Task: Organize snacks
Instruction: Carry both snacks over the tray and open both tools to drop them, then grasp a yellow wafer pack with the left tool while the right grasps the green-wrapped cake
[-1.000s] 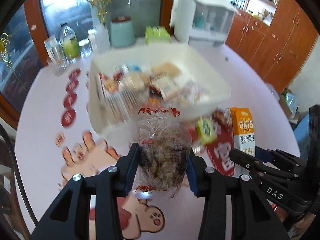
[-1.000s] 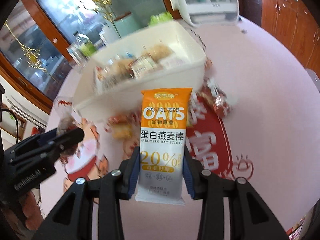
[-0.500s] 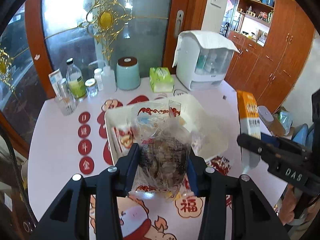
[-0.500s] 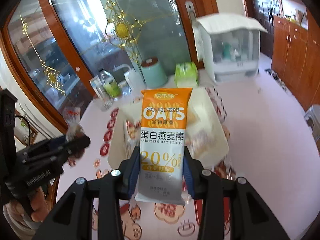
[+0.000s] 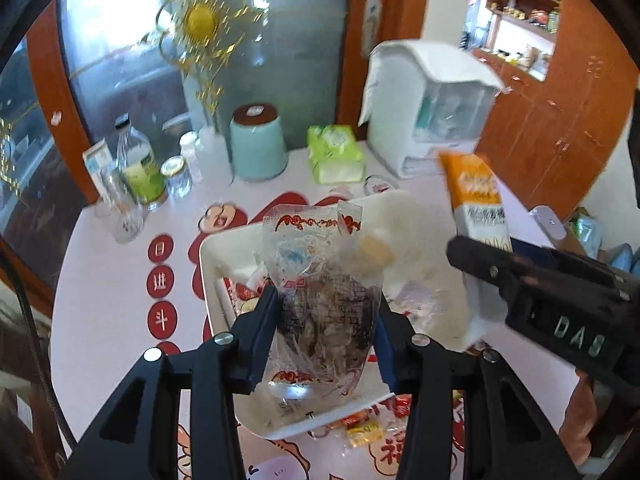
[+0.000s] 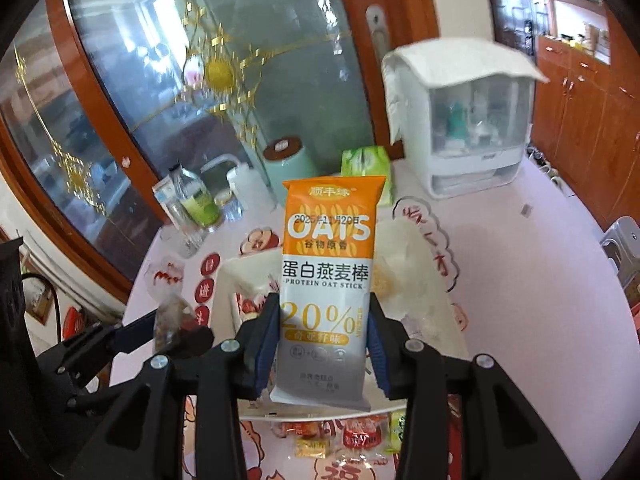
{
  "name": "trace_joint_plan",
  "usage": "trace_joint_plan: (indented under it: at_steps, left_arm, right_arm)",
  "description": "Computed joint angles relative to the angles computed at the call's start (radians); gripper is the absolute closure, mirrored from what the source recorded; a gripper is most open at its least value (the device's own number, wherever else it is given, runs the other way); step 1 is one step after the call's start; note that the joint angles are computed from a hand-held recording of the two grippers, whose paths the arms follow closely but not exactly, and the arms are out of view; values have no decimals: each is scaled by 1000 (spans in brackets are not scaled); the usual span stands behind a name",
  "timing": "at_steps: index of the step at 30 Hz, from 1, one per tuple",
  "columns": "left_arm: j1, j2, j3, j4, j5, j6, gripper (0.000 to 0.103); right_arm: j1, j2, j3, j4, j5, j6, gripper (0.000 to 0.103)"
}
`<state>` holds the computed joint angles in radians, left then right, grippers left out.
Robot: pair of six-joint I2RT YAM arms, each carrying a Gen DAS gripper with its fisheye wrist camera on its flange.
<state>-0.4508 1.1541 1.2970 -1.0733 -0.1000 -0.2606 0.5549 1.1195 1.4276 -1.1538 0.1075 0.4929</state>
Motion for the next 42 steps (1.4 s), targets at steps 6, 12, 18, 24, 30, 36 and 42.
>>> trace_joint_plan:
  at_steps: [6,12,18,24,30,36,42]
  left_arm:
    - [81,6,-72,50,28,-15,17]
    - [96,-46,-115,76,32,-15,17]
    - [9,-122,-144,72,-58,-45,17]
    - [-103,-178,-138,43,-121,-86,17]
    - [-203,-155,-63,-59,-130,-150,17]
    - [-333,-157,-67,-104,-194,-256,16]
    - [-442,-162,-108,-131,-240,-381,16]
  right_arm:
    - [-28,55,-89,25,-33,13,60]
    - [-58,-13,-142,10,-88,-20,58]
    - [-57,-115,-186,-49,-59,-7,58]
    - [-21,-250,-261,-82,-30,70,58]
    - [68,-361,-302,-149,23,139,58]
    - [83,-443,-324,-202,37,136,58]
    - [-111,-527,-380,-232,-84,-23,58]
